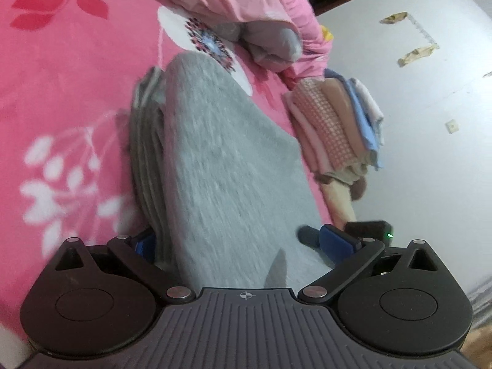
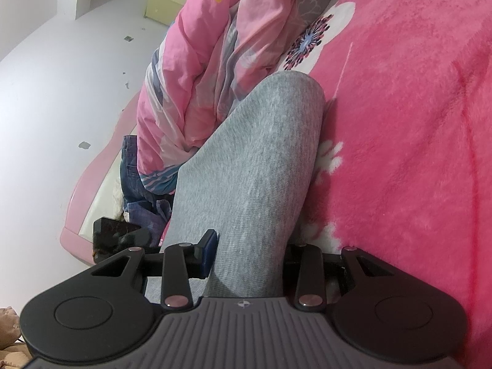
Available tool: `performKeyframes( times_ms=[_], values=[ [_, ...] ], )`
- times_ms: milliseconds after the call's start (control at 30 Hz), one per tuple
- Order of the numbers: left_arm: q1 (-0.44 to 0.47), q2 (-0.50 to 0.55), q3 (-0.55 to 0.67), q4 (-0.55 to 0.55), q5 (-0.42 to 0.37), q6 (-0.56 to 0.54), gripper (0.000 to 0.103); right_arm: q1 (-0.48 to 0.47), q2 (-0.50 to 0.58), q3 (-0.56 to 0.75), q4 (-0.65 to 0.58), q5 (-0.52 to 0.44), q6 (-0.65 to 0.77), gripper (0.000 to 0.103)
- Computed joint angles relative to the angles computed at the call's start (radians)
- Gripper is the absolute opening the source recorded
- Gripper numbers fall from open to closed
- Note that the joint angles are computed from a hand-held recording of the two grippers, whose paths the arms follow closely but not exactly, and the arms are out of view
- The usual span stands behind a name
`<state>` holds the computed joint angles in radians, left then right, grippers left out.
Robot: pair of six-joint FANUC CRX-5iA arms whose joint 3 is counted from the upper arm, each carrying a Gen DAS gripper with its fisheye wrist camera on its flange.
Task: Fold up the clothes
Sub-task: 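Close both tools on the grey sweatshirt bundle's sides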
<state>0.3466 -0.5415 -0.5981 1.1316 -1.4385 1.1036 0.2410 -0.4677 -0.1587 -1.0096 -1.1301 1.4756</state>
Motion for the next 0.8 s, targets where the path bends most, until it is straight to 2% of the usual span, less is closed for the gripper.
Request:
performKeyframes(
  times_ms=[233, 367, 433, 567, 633, 800],
  values=[
    [-0.040, 0.049, 0.029, -0.019, 0.023, -0.030, 0.101, 0.001, 0.013, 0.015, 0.005, -0.013, 0.000, 0.039],
    [-0.047, 0.034, 0.013, -0.013, 0.049, -0.059, 0.101, 0.029, 0.036, 0.044, 0.043, -0.022, -0.014, 0.040],
    [-0.045, 0.017, 0.013, -0.028, 0.061, -0.055, 0.097, 0.068, 0.036, 0.052, 0.092, -0.006, -0.041, 0.040],
    [-0.046, -0.015, 0.016, -0.061, 0.093, -0.022, 0.085, 0.206, 0.011, 0.053, 0.275, 0.058, -0.157, 0.040],
    [-0.048, -0.022, 0.019, -0.069, 0.100, -0.016, 0.083, 0.269, -0.002, 0.050, 0.358, 0.087, -0.211, 0.035],
    [-0.029, -0.033, -0.016, -0.008, 0.091, -0.001, 0.074, 0.268, -0.018, 0.062, 0.336, 0.114, -0.200, 0.029]
  ],
)
